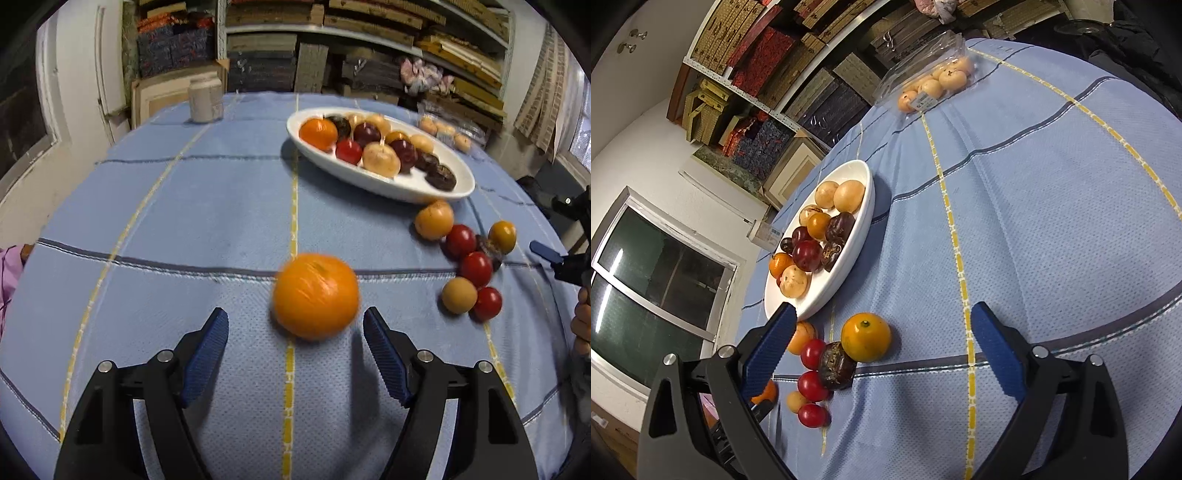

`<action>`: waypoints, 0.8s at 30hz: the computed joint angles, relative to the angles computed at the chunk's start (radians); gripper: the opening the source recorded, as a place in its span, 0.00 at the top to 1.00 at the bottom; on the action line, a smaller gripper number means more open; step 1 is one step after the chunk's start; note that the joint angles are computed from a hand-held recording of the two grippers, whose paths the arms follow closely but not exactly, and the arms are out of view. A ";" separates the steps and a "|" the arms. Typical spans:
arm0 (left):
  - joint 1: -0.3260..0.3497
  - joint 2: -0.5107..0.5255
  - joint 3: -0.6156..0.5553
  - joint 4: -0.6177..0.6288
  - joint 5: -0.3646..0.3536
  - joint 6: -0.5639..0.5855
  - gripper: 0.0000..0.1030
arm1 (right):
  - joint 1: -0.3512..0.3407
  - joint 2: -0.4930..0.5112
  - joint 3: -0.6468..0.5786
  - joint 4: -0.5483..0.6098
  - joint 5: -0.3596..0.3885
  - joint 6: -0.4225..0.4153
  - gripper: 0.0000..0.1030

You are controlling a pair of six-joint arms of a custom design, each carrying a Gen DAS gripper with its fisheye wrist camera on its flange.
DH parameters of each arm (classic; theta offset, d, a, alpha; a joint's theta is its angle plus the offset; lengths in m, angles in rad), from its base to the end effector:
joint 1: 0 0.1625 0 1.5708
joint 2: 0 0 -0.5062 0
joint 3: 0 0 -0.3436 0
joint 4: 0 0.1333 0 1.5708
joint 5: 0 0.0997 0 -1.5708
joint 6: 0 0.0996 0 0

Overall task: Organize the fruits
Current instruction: 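Move the left tool to the orange mandarin and grasp it, then lift the mandarin with the left tool while the right tool grasps a red plum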

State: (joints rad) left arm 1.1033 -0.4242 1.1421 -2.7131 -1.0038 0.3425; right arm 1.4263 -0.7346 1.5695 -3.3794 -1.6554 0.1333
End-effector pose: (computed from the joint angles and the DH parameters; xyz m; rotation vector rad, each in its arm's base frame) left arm -0.2143 -0.8390 0.1093 0.8549 2.3991 -0.5928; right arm 0.0164 -0.7546 0.2738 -0.4346 -2.6712 1.4315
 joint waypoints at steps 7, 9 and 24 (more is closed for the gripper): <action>-0.011 0.018 -0.001 -0.064 0.027 0.049 0.26 | 0.001 0.003 -0.007 0.009 -0.011 -0.005 0.10; -0.010 0.019 -0.005 -0.058 0.024 0.046 0.26 | 0.002 0.004 -0.009 0.012 -0.016 -0.009 0.10; 0.000 0.036 -0.060 0.013 -0.010 0.028 0.54 | 0.073 0.022 0.068 -0.095 -0.027 -0.265 0.10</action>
State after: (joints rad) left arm 1.1029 -0.3881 1.0825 -2.6998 -1.0137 0.3707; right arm 1.4991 -0.7123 1.6371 -3.4743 -1.6821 -0.1314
